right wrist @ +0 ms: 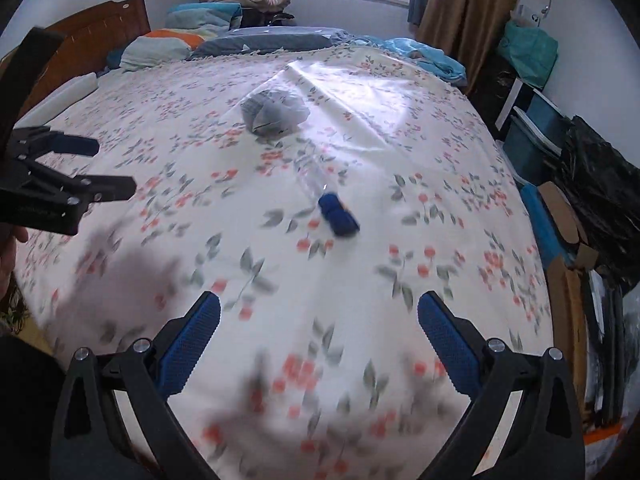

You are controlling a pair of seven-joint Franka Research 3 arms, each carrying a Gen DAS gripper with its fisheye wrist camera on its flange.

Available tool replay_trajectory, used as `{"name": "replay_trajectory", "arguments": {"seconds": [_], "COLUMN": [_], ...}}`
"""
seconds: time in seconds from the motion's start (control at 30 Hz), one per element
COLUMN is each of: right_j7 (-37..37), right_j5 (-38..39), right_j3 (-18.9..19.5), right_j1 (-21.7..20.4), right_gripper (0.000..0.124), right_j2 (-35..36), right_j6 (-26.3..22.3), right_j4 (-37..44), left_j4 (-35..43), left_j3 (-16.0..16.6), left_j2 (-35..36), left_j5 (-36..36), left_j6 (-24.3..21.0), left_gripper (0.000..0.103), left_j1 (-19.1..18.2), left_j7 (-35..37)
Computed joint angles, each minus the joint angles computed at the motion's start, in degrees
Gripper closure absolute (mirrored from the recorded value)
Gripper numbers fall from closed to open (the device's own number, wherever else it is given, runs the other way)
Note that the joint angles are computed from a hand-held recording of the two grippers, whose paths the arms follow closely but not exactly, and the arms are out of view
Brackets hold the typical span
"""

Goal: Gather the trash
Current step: 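Move both tools back over the bed toward the grey bag and bottle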

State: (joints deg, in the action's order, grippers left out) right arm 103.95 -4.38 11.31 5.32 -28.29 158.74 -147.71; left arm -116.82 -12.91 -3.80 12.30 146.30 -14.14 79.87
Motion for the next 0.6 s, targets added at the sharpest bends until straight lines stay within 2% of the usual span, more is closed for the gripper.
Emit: {"name": "replay_trajectory", "arguments": {"seconds": [0.23, 0.4, 0.6], "right_j7": [-1.29, -0.98, -1.63], "right_j5": [-2.64, -3.79, -3.90], "right_j3": [-1.02, -3.23, -5.71], "right_j1": [-1.42, -0.31, 1.74], "right_gripper": [0.026, 0.026, 0.026], "right_j2": [12.02, 18.13, 22.73], "right_j6": [4.61, 6.64, 7.94], "right_j4": [7.75, 11.94, 15.07], "left_j4": [12.13, 20.63, 34.34], "left_j3": [-0.10, -0.27, 1.36], "left_j2": [11.88, 19.97, 30.84], "left_j5": [2.37, 2.05, 5.31], "left_j6": [1.24, 2.55, -0.22], "left_gripper": [0.006, 0.006, 0.006], "left_j1": [0.07, -0.12, -2.43], "left_j7": [0.73, 3.66, 4.03]}}
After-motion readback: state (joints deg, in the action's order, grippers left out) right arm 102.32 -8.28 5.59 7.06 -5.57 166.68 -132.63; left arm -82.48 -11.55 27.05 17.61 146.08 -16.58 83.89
